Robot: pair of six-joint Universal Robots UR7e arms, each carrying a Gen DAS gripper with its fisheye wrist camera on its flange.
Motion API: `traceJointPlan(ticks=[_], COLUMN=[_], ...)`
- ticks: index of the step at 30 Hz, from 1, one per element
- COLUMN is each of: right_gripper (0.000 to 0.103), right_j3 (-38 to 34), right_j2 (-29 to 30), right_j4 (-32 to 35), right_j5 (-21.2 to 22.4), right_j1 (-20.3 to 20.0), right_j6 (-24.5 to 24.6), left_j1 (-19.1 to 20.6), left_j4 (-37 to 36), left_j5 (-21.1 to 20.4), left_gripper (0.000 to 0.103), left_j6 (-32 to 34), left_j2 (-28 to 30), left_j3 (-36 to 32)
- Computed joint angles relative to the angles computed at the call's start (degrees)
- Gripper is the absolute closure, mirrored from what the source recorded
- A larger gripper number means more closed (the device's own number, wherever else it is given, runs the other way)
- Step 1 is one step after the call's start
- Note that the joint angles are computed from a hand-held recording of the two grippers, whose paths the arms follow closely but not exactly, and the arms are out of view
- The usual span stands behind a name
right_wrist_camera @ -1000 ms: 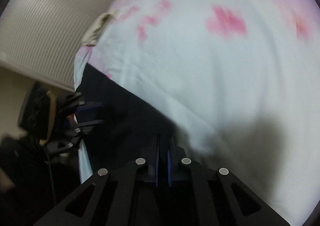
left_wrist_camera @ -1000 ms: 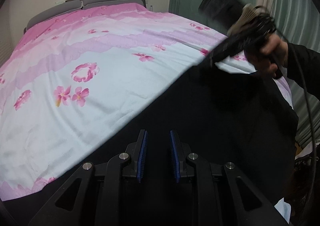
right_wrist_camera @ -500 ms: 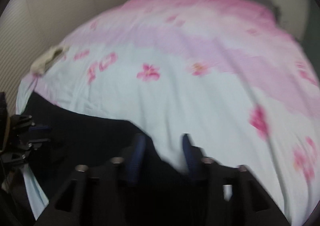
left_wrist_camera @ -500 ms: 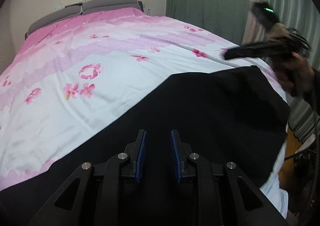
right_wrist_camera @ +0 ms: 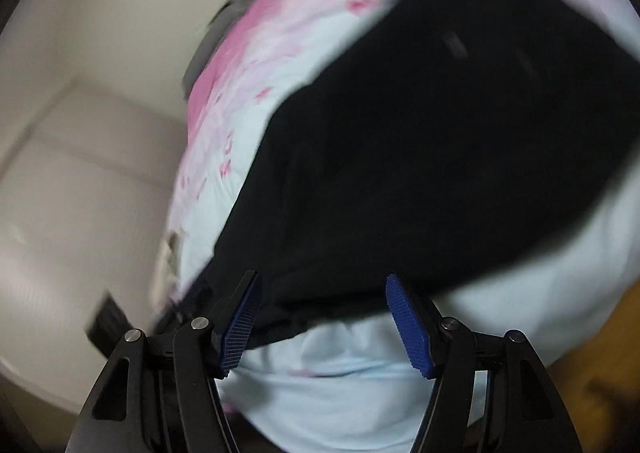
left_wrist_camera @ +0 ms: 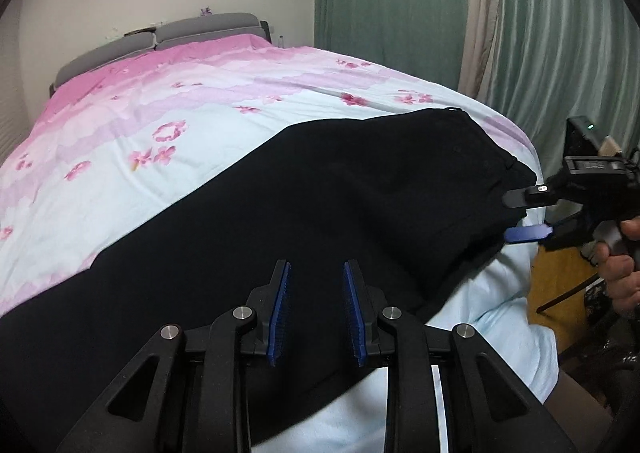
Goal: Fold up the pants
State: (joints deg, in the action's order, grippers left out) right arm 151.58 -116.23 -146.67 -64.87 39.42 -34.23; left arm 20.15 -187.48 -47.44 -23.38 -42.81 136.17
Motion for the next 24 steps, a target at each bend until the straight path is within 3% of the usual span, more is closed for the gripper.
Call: traceJointPlan(ticks=[5, 7, 10, 14, 19, 20, 22, 24], right_gripper=[0.043, 0.090, 0.095, 0.096, 0.091, 0.087, 0.056, 0.048], right_j3=[2.3, 2.6, 3.9, 6.3, 4.9, 5.1, 6.3, 8.3], right_j2=[8.1, 10.3, 9.4, 4.3, 12.3, 12.9, 12.7, 13.0], right_j4=[-15.2, -19.5, -24.0, -28.0, -33.7, -35.4, -40.5, -46.9], right_j5=[2.2, 0.9, -0.6, -2.1, -8.5, -10.1, -13.3, -15.9], right_j1=[-0.2, 0.6, 1.4, 1.8, 5.9, 7.2, 9.9, 11.9], right_j6=[6.2, 8.1, 8.7, 7.1, 7.4, 8.2, 8.3, 7.2], left_j1=[-1.1, -1.4, -2.4, -3.6, -4.8, -5.2, -6.6, -7.6], left_j4=[0.1, 0.8, 0.9, 0.2, 3.2, 3.9, 7.7, 11.9], left_j5=[1.4, 1.9, 2.5, 3.8, 5.4, 5.9, 8.1, 9.2], left_gripper=[0.073, 0.072, 0.070, 0.068, 0.065, 0.063, 0.054, 0.053], left_j6=[-6.5, -8.4, -9.7, -10.7, -15.5, -16.7, -21.5, -25.4], left_j2=[-0.2, -0.5, -0.8, -0.6, -1.1, -1.5, -3.4, -5.8], left_j3=[1.9, 2.1, 2.7, 3.6, 5.3, 5.8, 7.6, 9.2])
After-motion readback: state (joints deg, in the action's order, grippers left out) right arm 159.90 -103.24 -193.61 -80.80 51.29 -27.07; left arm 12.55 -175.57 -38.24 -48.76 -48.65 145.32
